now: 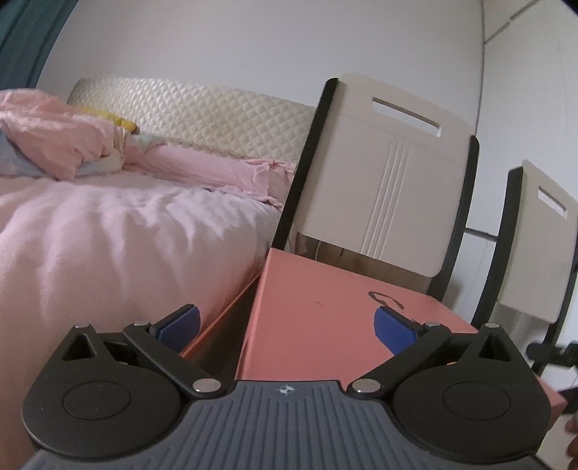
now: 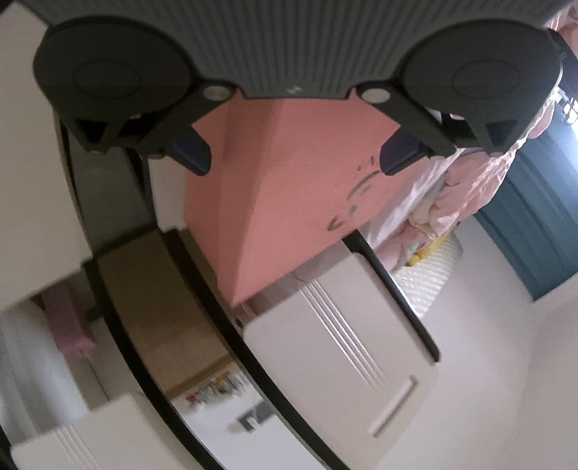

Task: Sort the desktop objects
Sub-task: 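Carry the lid with both grippers over the open box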

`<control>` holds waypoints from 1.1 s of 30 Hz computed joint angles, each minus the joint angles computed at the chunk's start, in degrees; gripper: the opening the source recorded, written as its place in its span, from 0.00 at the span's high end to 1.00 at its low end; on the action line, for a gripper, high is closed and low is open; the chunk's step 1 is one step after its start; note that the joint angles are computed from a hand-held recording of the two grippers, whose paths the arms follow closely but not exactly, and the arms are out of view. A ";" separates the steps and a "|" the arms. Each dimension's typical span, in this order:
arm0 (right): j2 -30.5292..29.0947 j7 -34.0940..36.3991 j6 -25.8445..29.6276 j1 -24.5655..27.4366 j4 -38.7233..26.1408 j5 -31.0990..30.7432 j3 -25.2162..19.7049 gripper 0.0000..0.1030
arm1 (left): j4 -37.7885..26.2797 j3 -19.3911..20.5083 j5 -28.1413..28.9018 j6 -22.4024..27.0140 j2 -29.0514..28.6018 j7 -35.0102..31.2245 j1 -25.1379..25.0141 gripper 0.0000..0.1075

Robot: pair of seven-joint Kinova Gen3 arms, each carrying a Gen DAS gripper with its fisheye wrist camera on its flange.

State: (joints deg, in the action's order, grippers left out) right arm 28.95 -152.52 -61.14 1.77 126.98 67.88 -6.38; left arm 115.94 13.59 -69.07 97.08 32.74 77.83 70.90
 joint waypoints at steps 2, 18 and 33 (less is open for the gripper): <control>1.23 2.98 -2.66 0.98 0.37 0.19 0.05 0.03 | -1.40 -0.19 -0.14 1.42 1.13 -1.93 0.37 0.04; 3.58 -0.45 -7.29 4.39 0.68 5.03 1.98 0.50 | -9.37 -3.42 1.61 2.38 5.83 -13.35 1.50 0.04; 3.41 2.02 -5.94 1.55 2.18 1.89 0.04 0.49 | -5.78 -3.52 5.78 -4.40 -1.49 -14.74 -6.00 0.05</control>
